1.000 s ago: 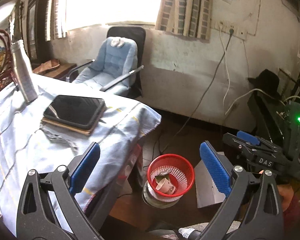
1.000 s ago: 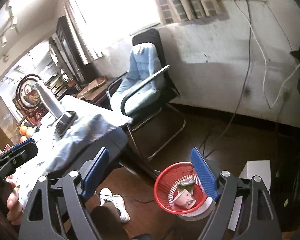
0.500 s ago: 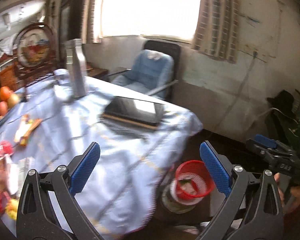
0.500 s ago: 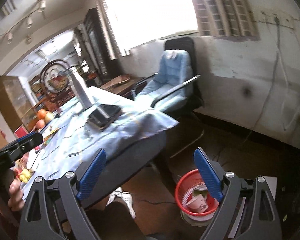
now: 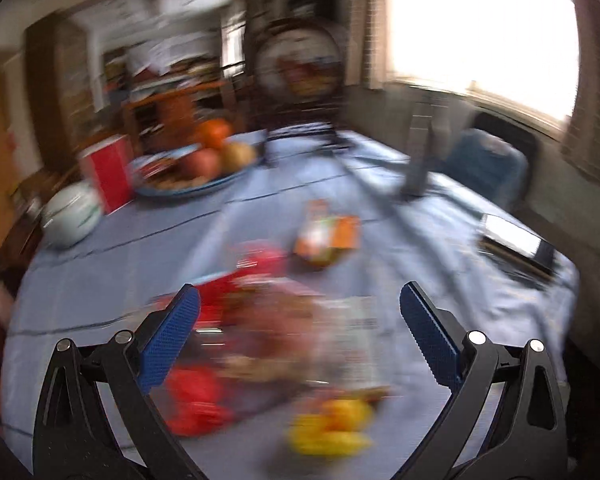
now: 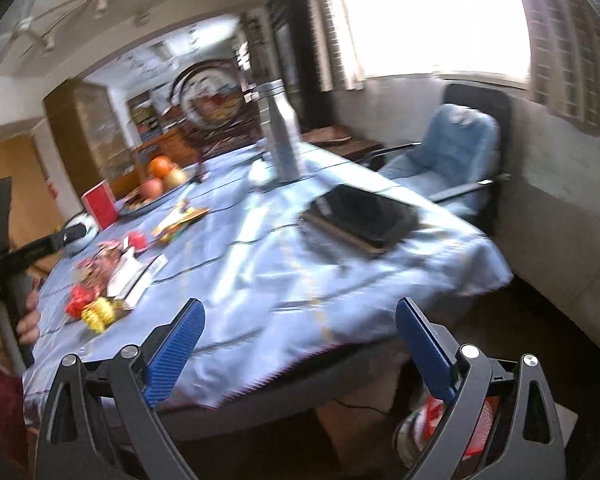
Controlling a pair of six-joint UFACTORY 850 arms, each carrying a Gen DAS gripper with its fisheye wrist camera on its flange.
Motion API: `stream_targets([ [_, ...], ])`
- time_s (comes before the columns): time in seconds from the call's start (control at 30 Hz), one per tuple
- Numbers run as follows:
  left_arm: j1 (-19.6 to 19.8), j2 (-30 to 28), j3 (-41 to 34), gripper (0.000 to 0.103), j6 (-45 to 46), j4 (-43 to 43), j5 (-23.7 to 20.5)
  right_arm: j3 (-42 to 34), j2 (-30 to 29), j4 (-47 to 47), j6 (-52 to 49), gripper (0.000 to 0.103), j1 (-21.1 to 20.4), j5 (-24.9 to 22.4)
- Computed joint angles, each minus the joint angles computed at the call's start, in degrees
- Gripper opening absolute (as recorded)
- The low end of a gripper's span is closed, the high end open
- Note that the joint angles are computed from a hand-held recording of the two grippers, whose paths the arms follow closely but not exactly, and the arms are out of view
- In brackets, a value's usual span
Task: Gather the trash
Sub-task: 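Swing both tools back over the table toward the remaining trash, then grasp the clear plastic cup with the left tool while the right tool grasps the medicine box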
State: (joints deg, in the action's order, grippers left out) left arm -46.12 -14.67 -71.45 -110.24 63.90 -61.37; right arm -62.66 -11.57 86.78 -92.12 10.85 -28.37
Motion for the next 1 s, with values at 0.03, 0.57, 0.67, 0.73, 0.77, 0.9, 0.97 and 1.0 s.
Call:
stream_targets([
  [0.03,1.19,2.29,2.83,0.096,-1.3,-1.01,-0.45,-0.33,-0.21,-0.58,0.33,0.094,0.85,0.19],
  [0.57,8.57,12.79,19.68,0.097,-3.99,-7.01,11.89,-11.89,-9.16,-15.61,12.77,0.095,14.2,-2.46],
  [0.67,10.03,11.29,19.31,0.097,-0.81,-8.65,12.24,-13.53,-10.72,-17.7,14.81,0.095,15.62,-3.65],
  [0.73,10.75,10.7,19.19,0.096,0.35,-9.71,11.55,-14.16,-11.35,-18.83,15.6,0.095,16.45,-3.58],
  [0.77,11.08,10.87,19.36,0.095,0.16,-9.64,11.41,-14.57,-11.67,-19.87,16.39,0.095,16.93,-3.29],
  [0.9,11.3,14.72,22.15,0.062,-6.89,-5.71,12.4,-16.38,-13.14,-24.25,21.04,0.095,18.16,-2.91],
  [0.97,10.98,15.76,22.8,0.054,-8.84,-4.55,12.34,-18.14,-14.55,-28.4,25.19,0.095,19.2,-3.59],
  [1.0,10.7,15.68,22.62,0.051,-8.74,-4.42,11.92,-18.81,-15.07,-30.16,26.84,0.095,19.79,-3.64],
])
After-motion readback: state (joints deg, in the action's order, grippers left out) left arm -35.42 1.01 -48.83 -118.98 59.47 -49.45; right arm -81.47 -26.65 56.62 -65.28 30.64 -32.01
